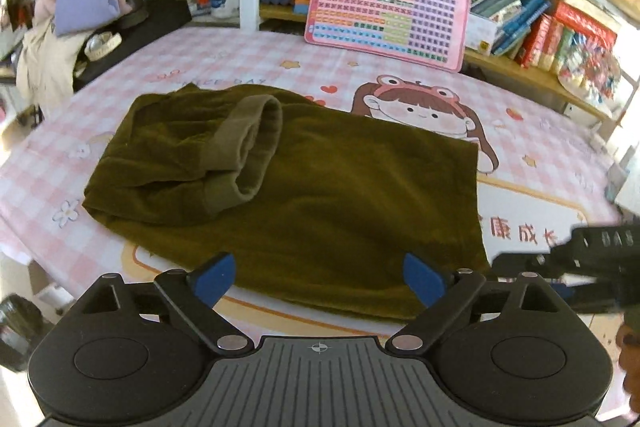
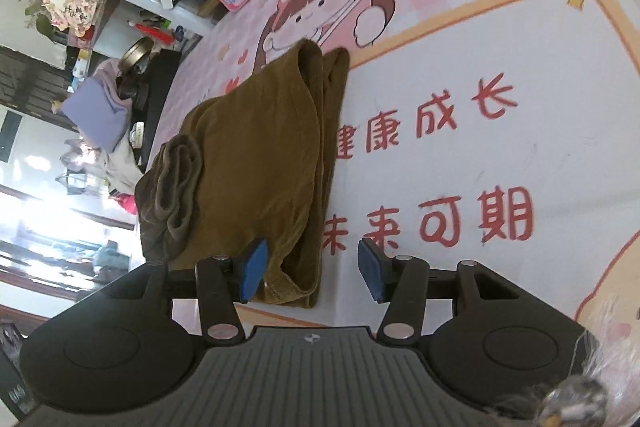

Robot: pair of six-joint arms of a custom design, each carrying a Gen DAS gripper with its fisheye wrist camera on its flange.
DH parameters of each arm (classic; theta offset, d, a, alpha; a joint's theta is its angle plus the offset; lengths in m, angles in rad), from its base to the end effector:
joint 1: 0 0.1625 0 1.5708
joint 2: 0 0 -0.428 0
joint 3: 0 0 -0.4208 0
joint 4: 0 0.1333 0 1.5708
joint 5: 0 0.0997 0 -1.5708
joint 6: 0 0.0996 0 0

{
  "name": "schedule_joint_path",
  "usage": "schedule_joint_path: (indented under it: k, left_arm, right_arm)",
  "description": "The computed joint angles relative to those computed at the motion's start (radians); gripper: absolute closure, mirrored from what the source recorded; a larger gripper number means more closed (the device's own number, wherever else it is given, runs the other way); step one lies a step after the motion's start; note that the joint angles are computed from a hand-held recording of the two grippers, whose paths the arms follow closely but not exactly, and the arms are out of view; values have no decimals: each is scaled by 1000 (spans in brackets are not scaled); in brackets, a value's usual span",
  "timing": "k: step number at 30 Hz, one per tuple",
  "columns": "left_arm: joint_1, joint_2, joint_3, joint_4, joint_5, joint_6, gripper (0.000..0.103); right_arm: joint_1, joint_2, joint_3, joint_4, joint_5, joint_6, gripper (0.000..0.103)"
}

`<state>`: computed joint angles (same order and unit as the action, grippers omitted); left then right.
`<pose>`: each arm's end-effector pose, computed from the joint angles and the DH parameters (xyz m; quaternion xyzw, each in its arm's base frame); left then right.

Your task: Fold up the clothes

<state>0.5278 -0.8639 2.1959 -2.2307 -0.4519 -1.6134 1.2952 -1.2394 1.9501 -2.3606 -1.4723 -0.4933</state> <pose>-0.2579 -0.4083 -0.0170 -0.0572 0.8171 -0.4192 0.3917 -0.0162 -0.5830 0.2018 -0.1104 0.9919 -0.0551 0.0308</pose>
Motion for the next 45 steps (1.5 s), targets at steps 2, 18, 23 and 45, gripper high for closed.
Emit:
schedule_joint_path:
  k: [2,18,23,45]
  left_arm:
    - [-9,13,-8,7,-1,21,9]
    - [17,226,-143,-261,-59,856,12]
    - [26,289,-207,-129,30,917,29]
    - [-2,220,-139,-308,118,882,96]
  right_arm:
    - [1,13,-16,33,5,12,55]
    - [13,58,-70,119,51,122,96]
    - [28,53,-78,135,78,107,96]
    - [49,212,-258,132,100,294,42]
